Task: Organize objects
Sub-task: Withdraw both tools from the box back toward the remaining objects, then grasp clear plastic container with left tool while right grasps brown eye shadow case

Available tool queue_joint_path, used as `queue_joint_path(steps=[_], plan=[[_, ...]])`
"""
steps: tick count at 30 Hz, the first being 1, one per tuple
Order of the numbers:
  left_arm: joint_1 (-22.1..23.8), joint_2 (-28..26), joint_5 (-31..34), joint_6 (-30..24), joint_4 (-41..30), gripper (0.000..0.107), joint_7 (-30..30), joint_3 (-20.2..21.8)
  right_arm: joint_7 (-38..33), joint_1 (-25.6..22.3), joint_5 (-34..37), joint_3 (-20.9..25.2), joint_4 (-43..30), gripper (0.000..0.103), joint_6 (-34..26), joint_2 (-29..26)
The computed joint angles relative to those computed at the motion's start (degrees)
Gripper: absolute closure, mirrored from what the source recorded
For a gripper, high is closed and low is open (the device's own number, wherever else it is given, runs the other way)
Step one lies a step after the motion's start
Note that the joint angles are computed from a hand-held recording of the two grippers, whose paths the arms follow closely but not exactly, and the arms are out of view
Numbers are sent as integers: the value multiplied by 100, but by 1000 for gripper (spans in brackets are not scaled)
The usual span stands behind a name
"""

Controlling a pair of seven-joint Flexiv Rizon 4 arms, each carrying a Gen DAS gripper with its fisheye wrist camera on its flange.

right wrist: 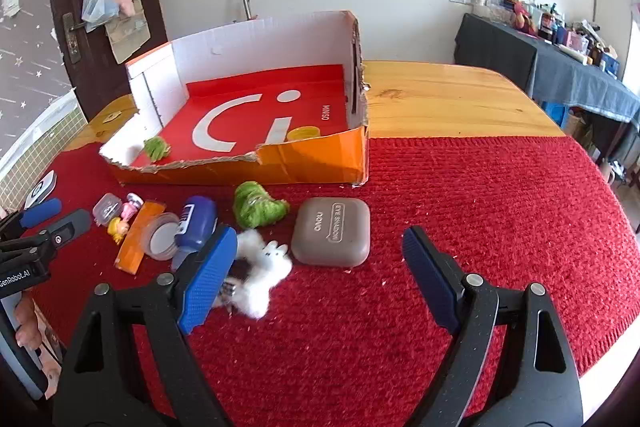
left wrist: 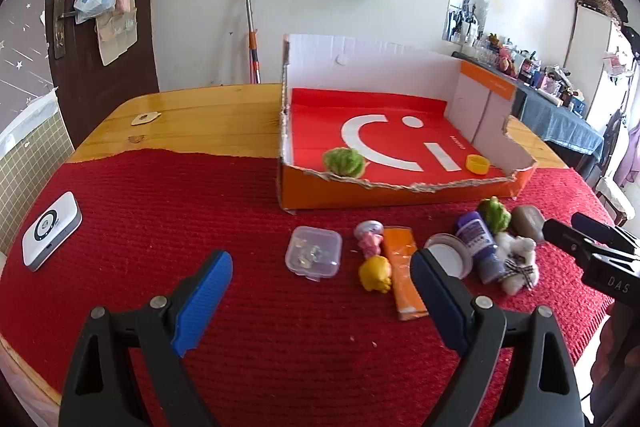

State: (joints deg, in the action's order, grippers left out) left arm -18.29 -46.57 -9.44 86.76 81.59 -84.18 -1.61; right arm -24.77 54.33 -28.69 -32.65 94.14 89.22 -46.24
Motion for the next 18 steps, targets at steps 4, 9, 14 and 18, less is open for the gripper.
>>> queue_joint_path(steps=[4,9,14,18], plan=[[-108,-96,16,-298,-264,15,-152,269,-12,-175,-35,180,-156,18,-194,-12],[-148,-239,202,-708,-613,15,-290,468,-24,-586,-251,673,-417,18,-576,-19],[0,-370,284,-1197,-903,15,-188,305,-30,-1065,-445,1281,-663,18,-934,-52],[73,-457,334,-1501,-1086,17,-131,231,-83,-1388,-584,1723,-850,18,-1259,-79]])
